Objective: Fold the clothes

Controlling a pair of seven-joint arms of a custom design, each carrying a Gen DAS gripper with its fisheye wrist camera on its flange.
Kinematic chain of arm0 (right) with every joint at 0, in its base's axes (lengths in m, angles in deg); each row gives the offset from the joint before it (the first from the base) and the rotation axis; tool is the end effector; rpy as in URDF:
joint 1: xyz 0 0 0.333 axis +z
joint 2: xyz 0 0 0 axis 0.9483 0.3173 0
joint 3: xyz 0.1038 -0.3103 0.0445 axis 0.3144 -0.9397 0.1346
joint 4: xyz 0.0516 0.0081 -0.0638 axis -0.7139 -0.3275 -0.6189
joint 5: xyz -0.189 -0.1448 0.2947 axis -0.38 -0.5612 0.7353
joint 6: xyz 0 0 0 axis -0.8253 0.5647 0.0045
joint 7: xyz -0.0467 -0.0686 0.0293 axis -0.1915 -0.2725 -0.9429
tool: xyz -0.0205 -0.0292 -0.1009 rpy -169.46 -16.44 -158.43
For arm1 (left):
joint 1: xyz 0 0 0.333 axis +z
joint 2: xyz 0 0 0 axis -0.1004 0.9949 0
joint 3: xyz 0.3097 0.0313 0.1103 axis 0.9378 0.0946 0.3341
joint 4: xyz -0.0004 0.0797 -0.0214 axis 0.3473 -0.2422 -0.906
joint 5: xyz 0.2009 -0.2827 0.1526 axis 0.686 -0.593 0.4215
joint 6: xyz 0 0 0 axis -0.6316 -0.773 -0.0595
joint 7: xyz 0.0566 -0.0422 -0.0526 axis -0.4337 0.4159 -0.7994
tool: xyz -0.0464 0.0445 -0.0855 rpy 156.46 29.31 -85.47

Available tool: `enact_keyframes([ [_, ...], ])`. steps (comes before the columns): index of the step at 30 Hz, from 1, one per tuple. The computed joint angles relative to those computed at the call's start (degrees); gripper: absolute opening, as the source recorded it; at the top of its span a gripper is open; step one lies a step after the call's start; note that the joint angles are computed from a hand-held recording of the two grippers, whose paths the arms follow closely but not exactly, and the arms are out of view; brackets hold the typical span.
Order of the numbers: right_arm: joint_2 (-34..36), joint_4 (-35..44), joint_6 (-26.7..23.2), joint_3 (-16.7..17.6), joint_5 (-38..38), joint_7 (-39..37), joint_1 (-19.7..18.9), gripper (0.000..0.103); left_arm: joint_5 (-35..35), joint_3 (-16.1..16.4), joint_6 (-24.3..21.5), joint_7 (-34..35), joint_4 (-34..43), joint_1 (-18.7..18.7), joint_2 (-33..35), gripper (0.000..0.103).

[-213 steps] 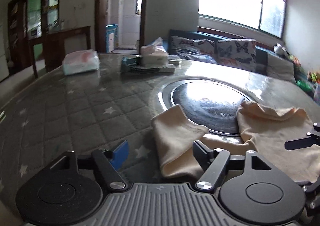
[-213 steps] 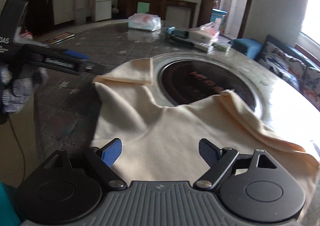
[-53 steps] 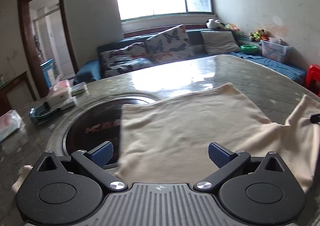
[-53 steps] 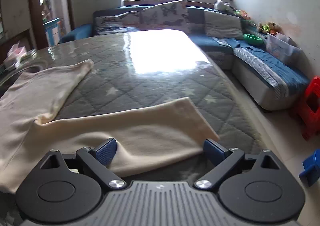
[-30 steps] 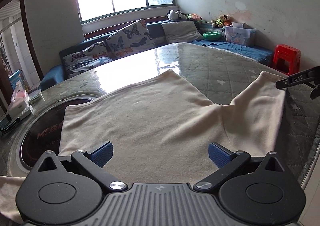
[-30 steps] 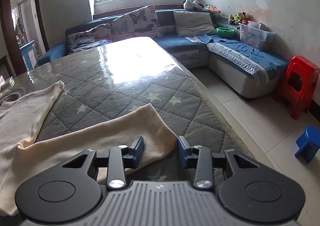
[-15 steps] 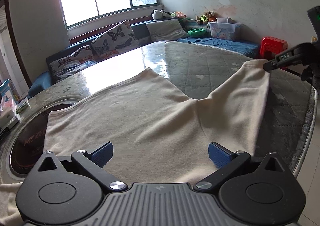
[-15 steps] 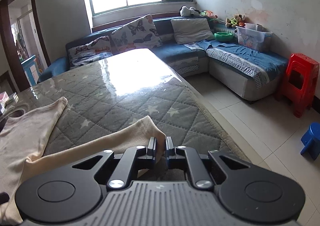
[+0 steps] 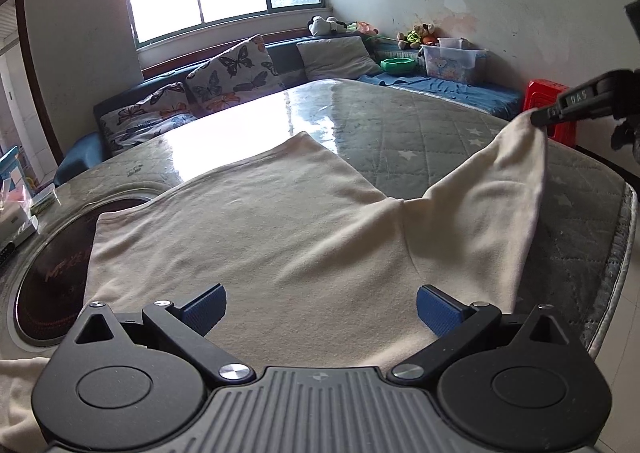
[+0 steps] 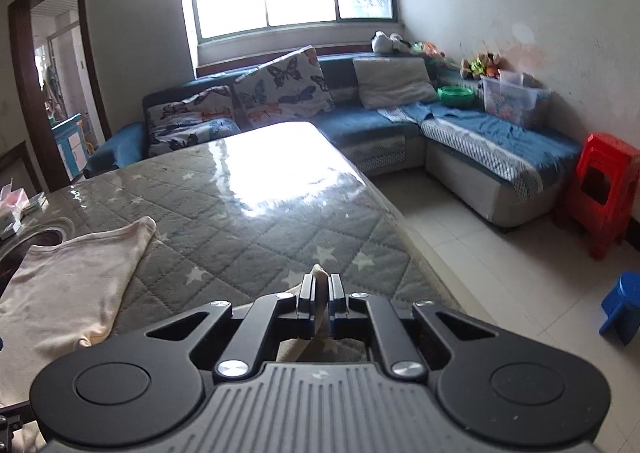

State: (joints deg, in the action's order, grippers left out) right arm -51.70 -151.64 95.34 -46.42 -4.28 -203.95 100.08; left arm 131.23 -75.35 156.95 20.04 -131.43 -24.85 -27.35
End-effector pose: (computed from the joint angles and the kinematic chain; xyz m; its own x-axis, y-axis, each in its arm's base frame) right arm 0.6464 0.3045 0.3851 -0.2118 -0.9704 -0.1158 -0.5470 0.2159 -0.8088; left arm 0.6723 -0.3157 0.3257 -0.5117 -0.8487 -0.1337 -0.4690 0.4062 -0.7842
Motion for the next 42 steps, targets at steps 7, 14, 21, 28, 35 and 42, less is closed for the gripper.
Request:
enact_keyframes([
  [7, 1.1, -2.0, 0.1, 0.6, 5.0, -0.6, -1.3, 0.013, -0.5, -0.6, -1.1, 0.2, 0.3, 0.5, 0.2, 0.103],
  [14, 1.3, -3.0, 2.6, -1.1, 2.3, 4.0, -0.3, 0.027, -0.3, -0.7, -1.3, 0.6, 0.8, 0.2, 0.4, 0.103],
  [21, 1.3, -2.3, 3.4, -2.7, -3.4, 8.8, 1.0, 0.008, -0.2, 0.9, -1.5, -0.5, 1.1, -1.1, 0.5, 0.103],
  [28, -3.4, -3.2, 3.6, -1.3, -14.9, 15.4, 1.3, 0.007, 0.1, 0.8, -2.2, -0.8, 1.8, -0.9, 1.0, 0.103],
  [35, -2.9, 3.7, 7.9, 2.3, -17.9, 9.7, 0.0, 0.007, 0.2, 6.2, 1.5, -5.3, -1.3, -3.2, -1.0, 0.103],
  [42, 5.1, 17.6, 16.2, 6.6, -4.3, -12.5, -1.3, 0.004, -3.3, 19.2, 7.1, -11.1, -7.1, -10.4, -3.8, 0.103],
])
